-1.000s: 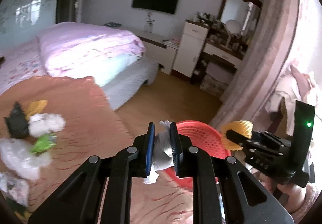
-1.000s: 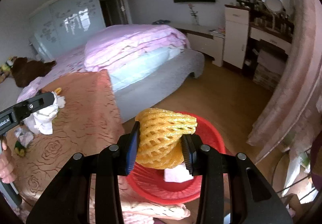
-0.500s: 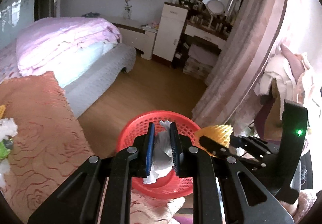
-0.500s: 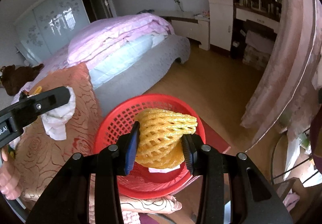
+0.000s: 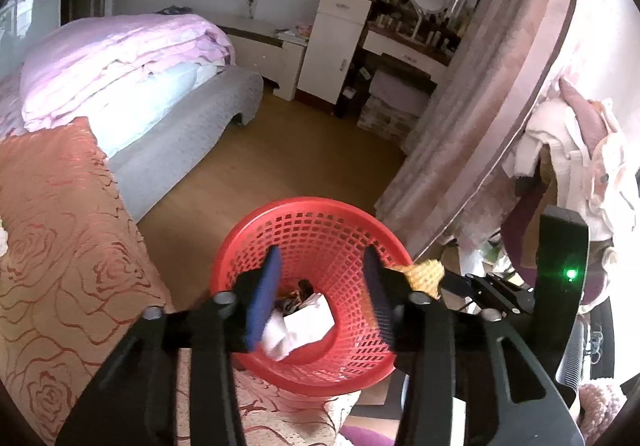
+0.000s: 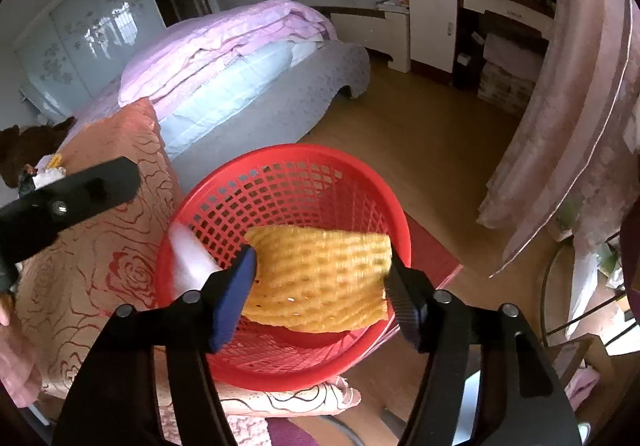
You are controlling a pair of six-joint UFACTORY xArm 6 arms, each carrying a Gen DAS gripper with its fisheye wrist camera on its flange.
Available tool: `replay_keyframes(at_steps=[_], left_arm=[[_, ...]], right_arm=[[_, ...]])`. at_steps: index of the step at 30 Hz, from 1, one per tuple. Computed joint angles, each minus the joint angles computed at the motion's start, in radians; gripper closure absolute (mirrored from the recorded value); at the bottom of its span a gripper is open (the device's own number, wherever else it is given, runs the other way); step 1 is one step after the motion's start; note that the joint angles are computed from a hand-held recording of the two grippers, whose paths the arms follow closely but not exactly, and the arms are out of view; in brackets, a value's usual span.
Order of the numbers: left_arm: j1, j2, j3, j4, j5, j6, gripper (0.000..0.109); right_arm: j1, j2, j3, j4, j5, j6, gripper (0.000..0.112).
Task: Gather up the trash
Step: 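Carry both items over the red wastebasket and open both tools to drop them, then move both tools back to the bed toward the green-yellow cloth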
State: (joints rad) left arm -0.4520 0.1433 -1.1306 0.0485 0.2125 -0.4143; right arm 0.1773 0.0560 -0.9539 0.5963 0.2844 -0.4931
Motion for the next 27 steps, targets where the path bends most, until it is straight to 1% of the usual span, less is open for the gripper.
replay_keyframes(at_steps=[4, 9, 10, 15, 19, 23, 27], left_arm=[[0.009, -0.017, 0.020, 0.024, -0.008, -0.038, 0.052], [0.024, -0.046, 0.048, 0.160, -0.016, -0.161, 0.044], [0.029, -0.053, 0.054, 0.197, -0.017, -0.196, 0.042], [0.053, -0.098, 0.079, 0.473, -0.001, -0.443, 0.033], [0.065, -0.139, 0.099, 0.643, 0.023, -0.590, 0.031], [0.069, -0.187, 0.120, 0.785, 0.068, -0.703, 0.030], [0.077, -0.234, 0.150, 0.849, 0.100, -0.760, 0.029]], right_arm=[[-0.004, 0.001, -0.002, 0.010, -0.004, -0.007, 0.044], [-0.002, -0.009, 0.016, 0.024, -0.033, -0.015, 0.041], [-0.001, -0.011, 0.019, 0.024, -0.040, -0.014, 0.041], [0.012, -0.023, 0.035, 0.059, -0.072, -0.045, 0.041], [0.025, -0.032, 0.044, 0.096, -0.093, -0.081, 0.041], [0.037, -0.041, 0.052, 0.133, -0.108, -0.119, 0.040], [0.047, -0.051, 0.057, 0.152, -0.113, -0.139, 0.040]])
